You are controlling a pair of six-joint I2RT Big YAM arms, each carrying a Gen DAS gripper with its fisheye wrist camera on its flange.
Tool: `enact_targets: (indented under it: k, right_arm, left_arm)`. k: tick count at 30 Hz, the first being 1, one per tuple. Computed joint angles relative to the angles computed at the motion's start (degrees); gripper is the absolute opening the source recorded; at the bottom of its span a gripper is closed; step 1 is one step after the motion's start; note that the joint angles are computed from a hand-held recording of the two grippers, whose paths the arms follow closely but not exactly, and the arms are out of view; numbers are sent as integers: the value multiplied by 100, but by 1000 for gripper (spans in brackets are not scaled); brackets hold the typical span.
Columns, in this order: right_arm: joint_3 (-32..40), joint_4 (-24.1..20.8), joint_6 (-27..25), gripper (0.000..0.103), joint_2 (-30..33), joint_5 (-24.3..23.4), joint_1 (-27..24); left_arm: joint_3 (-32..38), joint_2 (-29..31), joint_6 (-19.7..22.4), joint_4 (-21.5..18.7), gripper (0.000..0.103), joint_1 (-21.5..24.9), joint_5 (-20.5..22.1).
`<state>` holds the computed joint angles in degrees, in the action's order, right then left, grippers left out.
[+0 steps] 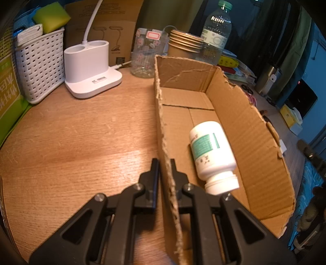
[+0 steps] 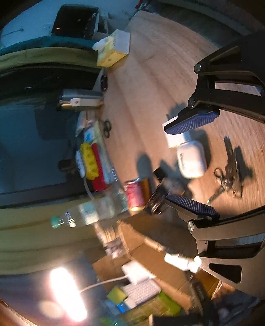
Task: Organize rigid objects
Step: 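Move the right tool to the white earbud case and grasp it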
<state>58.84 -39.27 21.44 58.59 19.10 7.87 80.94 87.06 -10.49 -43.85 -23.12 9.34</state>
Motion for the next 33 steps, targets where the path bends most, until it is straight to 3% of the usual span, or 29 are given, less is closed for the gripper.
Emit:
enact_targets:
  k: [6, 19, 29, 33]
  right_arm:
    - [-7, -32, -81, 65, 274, -215, -38]
    - [173, -319, -190, 65, 680, -113, -69]
    - [319, -545, -253, 65, 893, -416, -171]
    - [306, -532, -321, 58, 882, -334, -140]
  left_arm:
    - [0, 1, -3, -1, 9, -4, -4]
    - [-4, -2, -3, 4, 9, -3, -1]
    - [-5, -4, -17, 8, 9, -12, -1]
    - [-7, -4, -20, 13, 9, -14, -1]
